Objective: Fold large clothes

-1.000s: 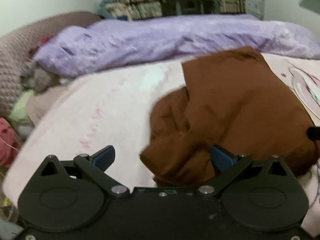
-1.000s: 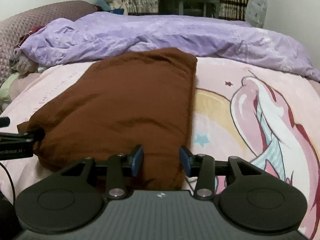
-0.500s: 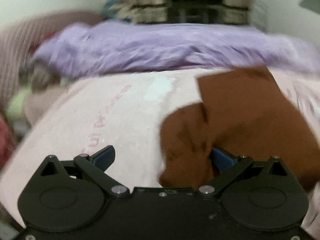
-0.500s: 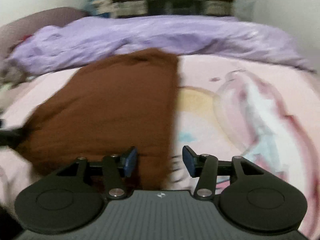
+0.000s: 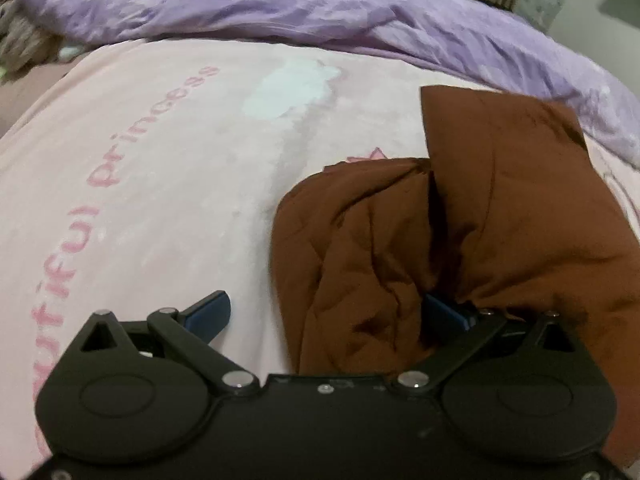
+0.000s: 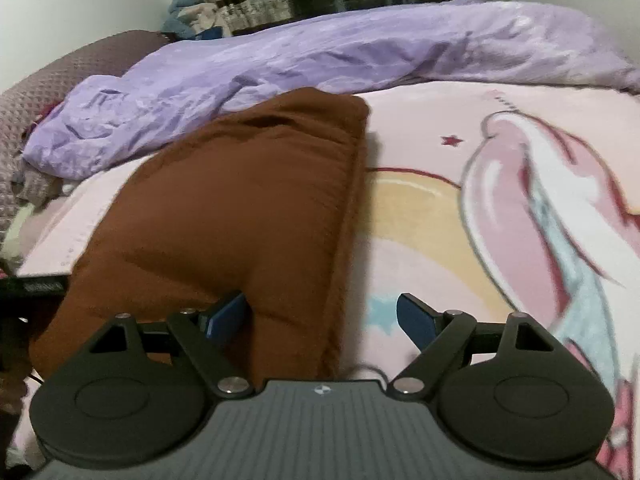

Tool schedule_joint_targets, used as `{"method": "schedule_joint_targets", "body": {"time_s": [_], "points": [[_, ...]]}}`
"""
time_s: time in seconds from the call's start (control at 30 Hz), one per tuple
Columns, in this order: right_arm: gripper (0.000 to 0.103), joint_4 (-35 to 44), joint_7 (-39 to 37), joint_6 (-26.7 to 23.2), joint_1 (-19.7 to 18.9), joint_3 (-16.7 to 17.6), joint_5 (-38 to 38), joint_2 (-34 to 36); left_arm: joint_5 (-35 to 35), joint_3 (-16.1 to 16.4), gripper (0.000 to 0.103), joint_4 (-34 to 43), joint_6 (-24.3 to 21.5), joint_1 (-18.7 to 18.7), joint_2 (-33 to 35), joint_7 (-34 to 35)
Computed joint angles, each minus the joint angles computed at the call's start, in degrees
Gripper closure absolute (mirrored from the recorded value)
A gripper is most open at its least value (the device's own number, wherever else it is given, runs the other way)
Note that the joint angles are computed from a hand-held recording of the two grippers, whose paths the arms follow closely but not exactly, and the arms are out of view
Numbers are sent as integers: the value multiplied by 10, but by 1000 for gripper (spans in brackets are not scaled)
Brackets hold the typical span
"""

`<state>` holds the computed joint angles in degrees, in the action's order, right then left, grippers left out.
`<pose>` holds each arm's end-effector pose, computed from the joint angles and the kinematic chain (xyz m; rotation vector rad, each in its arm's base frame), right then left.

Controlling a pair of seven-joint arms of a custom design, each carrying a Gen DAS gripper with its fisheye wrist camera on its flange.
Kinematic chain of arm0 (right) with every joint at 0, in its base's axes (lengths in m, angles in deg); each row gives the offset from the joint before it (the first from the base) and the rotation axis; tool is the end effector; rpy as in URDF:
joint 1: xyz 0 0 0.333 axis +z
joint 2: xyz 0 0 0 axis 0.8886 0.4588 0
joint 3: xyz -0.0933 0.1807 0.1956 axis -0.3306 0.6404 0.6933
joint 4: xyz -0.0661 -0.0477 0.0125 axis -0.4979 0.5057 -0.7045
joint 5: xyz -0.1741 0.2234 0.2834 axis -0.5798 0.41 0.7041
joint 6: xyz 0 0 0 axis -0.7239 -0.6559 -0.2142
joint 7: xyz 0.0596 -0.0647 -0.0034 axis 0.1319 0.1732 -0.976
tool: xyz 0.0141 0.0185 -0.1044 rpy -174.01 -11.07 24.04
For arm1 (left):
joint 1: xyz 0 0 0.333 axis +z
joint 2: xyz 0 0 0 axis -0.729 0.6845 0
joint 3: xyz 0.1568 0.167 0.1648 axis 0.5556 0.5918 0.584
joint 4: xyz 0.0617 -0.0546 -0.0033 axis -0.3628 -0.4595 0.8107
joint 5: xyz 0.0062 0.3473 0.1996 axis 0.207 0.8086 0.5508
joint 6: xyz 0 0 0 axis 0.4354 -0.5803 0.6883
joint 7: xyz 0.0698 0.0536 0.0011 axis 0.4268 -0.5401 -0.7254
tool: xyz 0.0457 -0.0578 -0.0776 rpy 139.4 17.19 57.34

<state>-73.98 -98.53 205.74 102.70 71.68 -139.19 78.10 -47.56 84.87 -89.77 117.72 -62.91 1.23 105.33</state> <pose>0.5588 0.4338 0.3102 -1.4831 1.8457 -0.5460 0.7548 -0.2394 0.2601 -1.8106 2.0152 -0.8154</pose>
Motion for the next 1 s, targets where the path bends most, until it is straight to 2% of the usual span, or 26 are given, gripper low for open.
{"method": "schedule_joint_targets", "body": {"time_s": [0.1,0.13,0.17,0.23,0.3,0.37,0.4,0.47,0.53,0.63,0.67,0.7,0.73,0.83,0.87,0.93,0.97,1.0], "points": [[0,40,-48,32,-29,14,41,36,-42,-68,0,67,-40,52,45,69],[0,52,-66,42,-36,16,58,49,-61,-84,0,80,-44,66,56,85],[0,67,-82,59,-44,18,77,64,-73,-84,0,82,-25,67,61,86],[0,98,-92,72,-40,9,99,89,-75,-54,0,104,-20,49,74,52],[0,121,-102,43,-20,-5,114,101,-46,-10,0,102,-24,14,70,17],[0,119,-92,23,16,-38,96,97,-20,16,0,64,-3,-6,49,-9],[0,107,-84,30,21,-43,91,90,-15,16,0,29,11,-8,29,-13],[12,72,-34,68,36,-64,69,74,-8,9,0,-21,31,-3,1,-4],[16,52,-4,78,57,-86,31,61,-14,-15,0,-52,39,13,-17,24],[16,37,-6,88,38,-68,31,43,-58,-92,4,-77,13,75,-41,117],[16,30,-10,80,33,-61,36,32,-70,-108,4,-98,24,87,-57,147],[17,26,-5,62,37,-60,35,21,-75,-107,3,-112,33,85,-67,159],[21,25,12,33,51,-66,21,11,-79,-102,3,-118,36,79,-73,164],[33,30,62,-91,106,-85,-61,-11,-80,-47,2,-141,73,35,-87,117],[48,31,80,-115,121,-91,-99,-14,-81,-36,1,-140,84,26,-85,100],[66,36,104,-106,125,-90,-156,-10,-76,-13,0,-108,73,9,-60,73],[72,48,89,-73,106,-78,-153,2,-72,-7,0,-83,55,4,-41,60],[77,64,37,-55,76,-50,-110,17,-77,-17,0,-71,48,12,-30,55]]}}
